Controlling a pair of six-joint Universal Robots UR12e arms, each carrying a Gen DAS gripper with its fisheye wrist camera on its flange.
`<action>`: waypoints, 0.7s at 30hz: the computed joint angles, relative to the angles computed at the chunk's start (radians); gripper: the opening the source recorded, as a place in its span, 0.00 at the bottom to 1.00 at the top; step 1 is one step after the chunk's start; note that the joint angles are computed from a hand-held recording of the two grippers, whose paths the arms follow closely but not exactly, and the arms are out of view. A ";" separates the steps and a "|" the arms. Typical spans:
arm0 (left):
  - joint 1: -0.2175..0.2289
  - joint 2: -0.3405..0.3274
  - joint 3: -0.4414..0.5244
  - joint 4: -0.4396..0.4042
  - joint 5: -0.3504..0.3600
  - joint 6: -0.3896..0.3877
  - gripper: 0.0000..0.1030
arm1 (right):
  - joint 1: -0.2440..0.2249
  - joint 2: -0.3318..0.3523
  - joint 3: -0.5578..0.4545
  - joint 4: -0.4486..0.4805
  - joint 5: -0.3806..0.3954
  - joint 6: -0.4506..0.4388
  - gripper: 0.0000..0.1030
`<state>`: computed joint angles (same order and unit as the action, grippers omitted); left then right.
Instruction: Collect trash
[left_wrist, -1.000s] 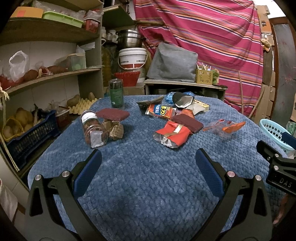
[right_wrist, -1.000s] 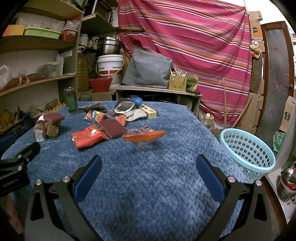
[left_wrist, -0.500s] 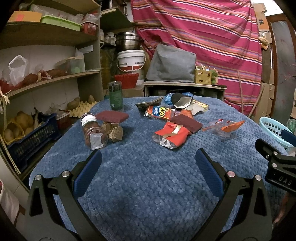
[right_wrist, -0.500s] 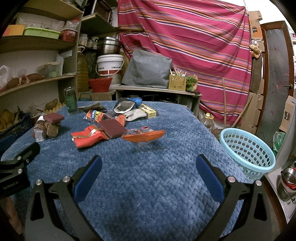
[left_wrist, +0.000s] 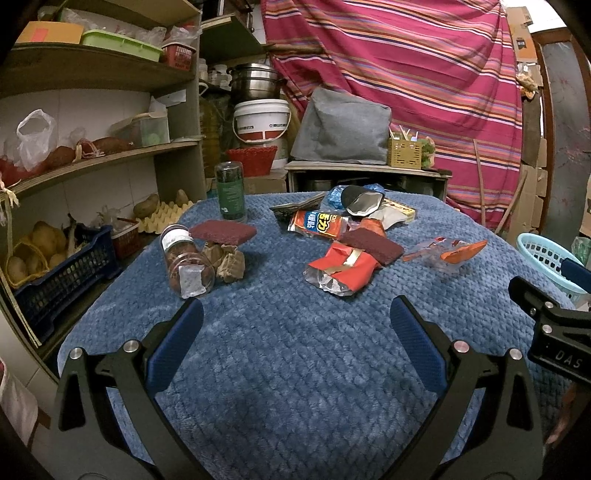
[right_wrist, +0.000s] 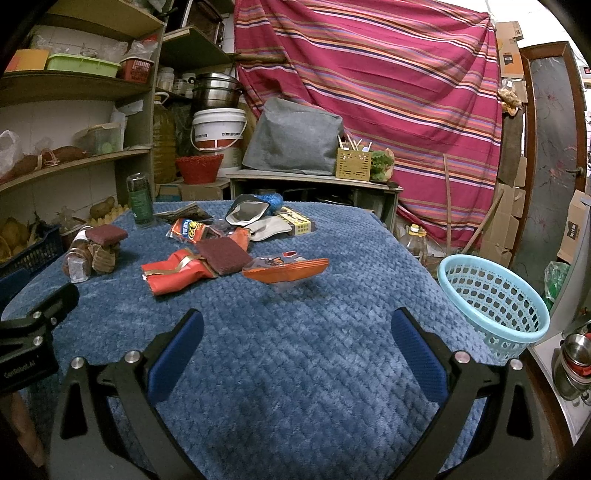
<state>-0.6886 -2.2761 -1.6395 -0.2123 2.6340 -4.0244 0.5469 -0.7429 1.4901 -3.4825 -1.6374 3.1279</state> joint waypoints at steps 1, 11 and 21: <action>0.000 0.000 0.000 0.000 0.000 0.000 0.95 | 0.000 0.000 0.000 0.000 0.000 0.000 0.96; 0.000 0.001 0.000 -0.003 0.000 -0.002 0.95 | 0.001 0.001 -0.001 0.001 -0.001 0.000 0.96; 0.000 0.000 0.003 -0.009 -0.004 -0.007 0.95 | -0.001 0.001 -0.005 0.008 0.009 0.024 0.96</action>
<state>-0.6886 -2.2763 -1.6366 -0.2208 2.6304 -4.0311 0.5456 -0.7415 1.4855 -3.4745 -1.6281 3.1515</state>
